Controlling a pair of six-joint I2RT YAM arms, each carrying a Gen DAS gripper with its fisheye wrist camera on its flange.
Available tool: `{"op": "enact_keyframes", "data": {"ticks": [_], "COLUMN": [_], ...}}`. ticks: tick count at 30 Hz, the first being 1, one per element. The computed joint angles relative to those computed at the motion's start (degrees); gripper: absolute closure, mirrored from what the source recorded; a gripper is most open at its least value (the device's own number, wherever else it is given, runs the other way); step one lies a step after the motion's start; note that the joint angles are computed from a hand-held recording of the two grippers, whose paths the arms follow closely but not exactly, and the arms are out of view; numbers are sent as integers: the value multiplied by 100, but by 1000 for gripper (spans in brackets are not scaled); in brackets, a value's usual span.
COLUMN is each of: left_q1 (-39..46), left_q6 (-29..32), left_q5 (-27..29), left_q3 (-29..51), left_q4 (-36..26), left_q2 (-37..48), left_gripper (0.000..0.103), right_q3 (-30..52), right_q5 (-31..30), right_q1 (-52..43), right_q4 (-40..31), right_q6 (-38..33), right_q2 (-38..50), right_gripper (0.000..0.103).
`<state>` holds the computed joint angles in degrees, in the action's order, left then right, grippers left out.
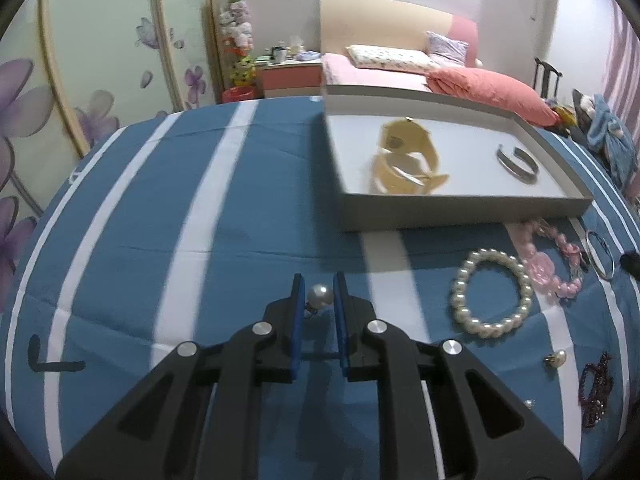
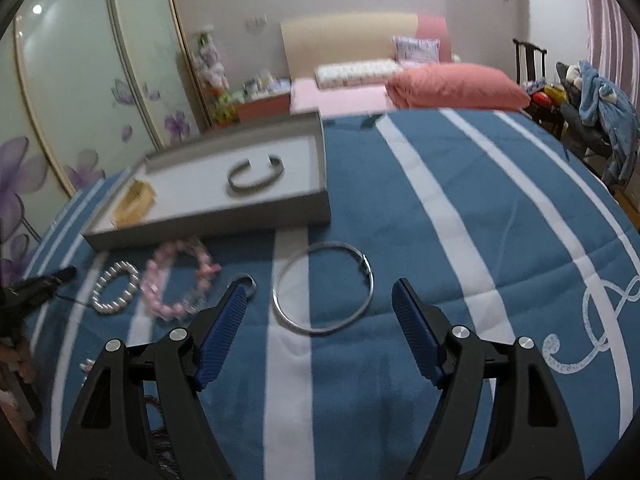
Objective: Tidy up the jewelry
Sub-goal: 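Grasp the thin silver bangle with the right tool, then carry pearl earring to tray with left tool while right tool carries silver bangle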
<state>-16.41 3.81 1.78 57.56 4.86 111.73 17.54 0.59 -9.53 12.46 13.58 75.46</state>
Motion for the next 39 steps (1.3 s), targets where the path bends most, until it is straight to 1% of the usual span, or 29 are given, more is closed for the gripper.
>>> {"op": "enact_keyframes", "data": {"ticks": [4,8,11,14,15,16,17,22,26,29,33,34,36,39], "left_q1": [167,239,230,223,209,205,200,203,206,241,223,199,131,16], "left_q6": [22,49,39,47,40,40,35,5,-50,-99,-241,-281,-355,-463], "left_q5": [56,128,158,180,179,183,181,227,288,363,427,421,401,344], "left_q3": [-99,-129,-149,-186,-175,-190,-203,-360,-541,-707,-1064,-1176,-1406,-1663], "left_q4": [37,48,51,74,60,62,67,120,207,313,575,669,889,1139], "left_q2": [-99,-124,-138,-157,-163,-181,-197,-365,-586,-811,-1246,-1378,-1630,-1926], "left_gripper": [88,88,88,88,88,88,88,88,88,88,88,88,88,88], "right_q3": [345,786,1015,1076,1048,971,927,714,349,-30,-323,-295,-353,-528], "right_q5": [233,487,651,623,609,582,595,532,448,631,972,1003,1267,1929], "right_q1": [154,252,291,259,248,249,266,239,305,554,980,1006,1242,1840], "right_q4": [-166,-426,-516,-518,-507,-458,-476,-626,-475,-333,-287,-232,-97,269], "right_q6": [-5,4,-52,-123,-153,-197,-221,-186,-41,106,259,228,184,77], "right_q2": [547,1070,1306,1374,1343,1266,1196,854,345,-458,-1443,-1516,-1773,-2162], "right_gripper": [17,16,16,16,19,29,31,32,32,32,32,32,32,32]}}
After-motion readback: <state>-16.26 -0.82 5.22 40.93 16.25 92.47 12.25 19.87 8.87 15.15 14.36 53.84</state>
